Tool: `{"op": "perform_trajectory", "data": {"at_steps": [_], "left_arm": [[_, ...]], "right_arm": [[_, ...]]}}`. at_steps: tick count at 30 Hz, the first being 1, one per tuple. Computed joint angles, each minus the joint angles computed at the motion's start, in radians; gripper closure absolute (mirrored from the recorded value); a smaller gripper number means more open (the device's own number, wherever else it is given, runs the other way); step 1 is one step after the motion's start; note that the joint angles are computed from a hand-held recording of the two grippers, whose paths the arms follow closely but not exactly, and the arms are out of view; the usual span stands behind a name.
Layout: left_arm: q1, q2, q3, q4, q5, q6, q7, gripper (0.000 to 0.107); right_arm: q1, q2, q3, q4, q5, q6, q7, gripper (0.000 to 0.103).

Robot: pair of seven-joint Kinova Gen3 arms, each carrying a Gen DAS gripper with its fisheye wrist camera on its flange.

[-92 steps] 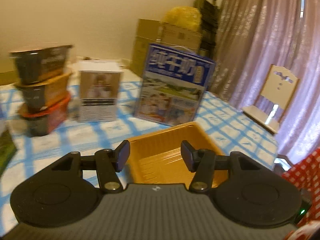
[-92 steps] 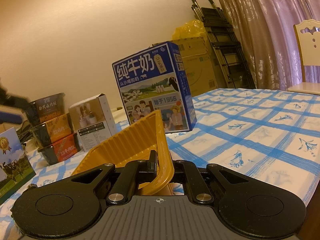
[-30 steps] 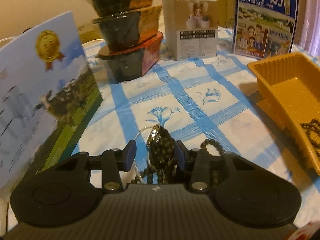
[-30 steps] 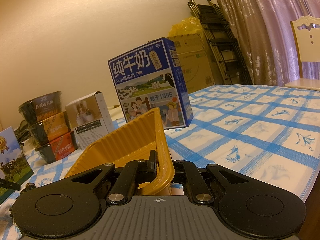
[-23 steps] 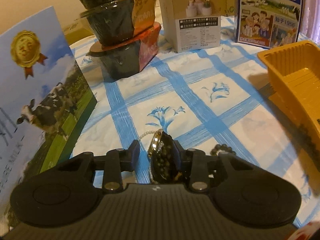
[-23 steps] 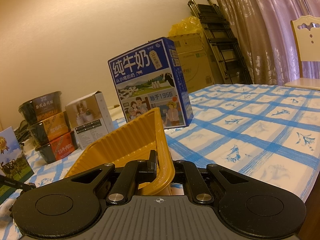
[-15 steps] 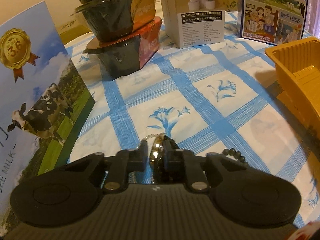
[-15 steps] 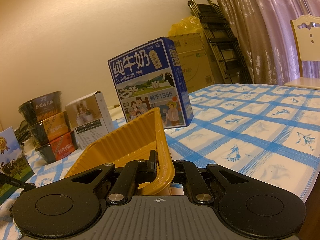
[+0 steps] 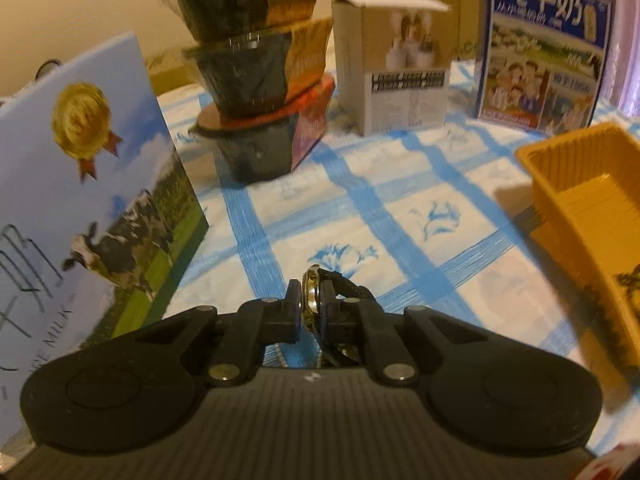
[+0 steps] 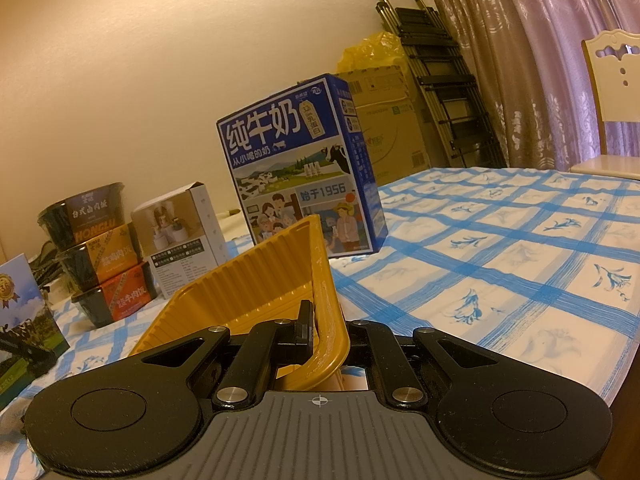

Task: Organize jewelry
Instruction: 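Carry the dark beads into the orange tray and open the left gripper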

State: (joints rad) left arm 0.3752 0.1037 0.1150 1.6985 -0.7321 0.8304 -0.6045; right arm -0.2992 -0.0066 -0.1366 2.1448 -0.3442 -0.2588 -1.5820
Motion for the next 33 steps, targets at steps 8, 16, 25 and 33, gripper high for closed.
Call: {"op": "perform_trajectory", "data": {"at_steps": [8,16,25,33], "left_arm": [[0.023,-0.053,0.049,-0.018,-0.001,-0.048,0.010,0.100],[0.083,-0.013,0.079,-0.066,0.027,-0.189,0.028,0.100],[0.175,0.126,0.041,-0.145,0.183,-0.339,-0.003,0.100],[0.257,0.239,-0.033,-0.228,0.295,-0.331,-0.026,0.100]], "right_arm": [[-0.002,0.002,0.001,0.007,0.011,-0.010,-0.009,0.096],[-0.004,0.001,0.000,0.005,-0.001,-0.008,0.002,0.096],[-0.009,0.001,-0.005,-0.001,-0.036,-0.006,0.038,0.096],[-0.012,0.000,-0.007,-0.007,-0.059,-0.004,0.063,0.096]]}}
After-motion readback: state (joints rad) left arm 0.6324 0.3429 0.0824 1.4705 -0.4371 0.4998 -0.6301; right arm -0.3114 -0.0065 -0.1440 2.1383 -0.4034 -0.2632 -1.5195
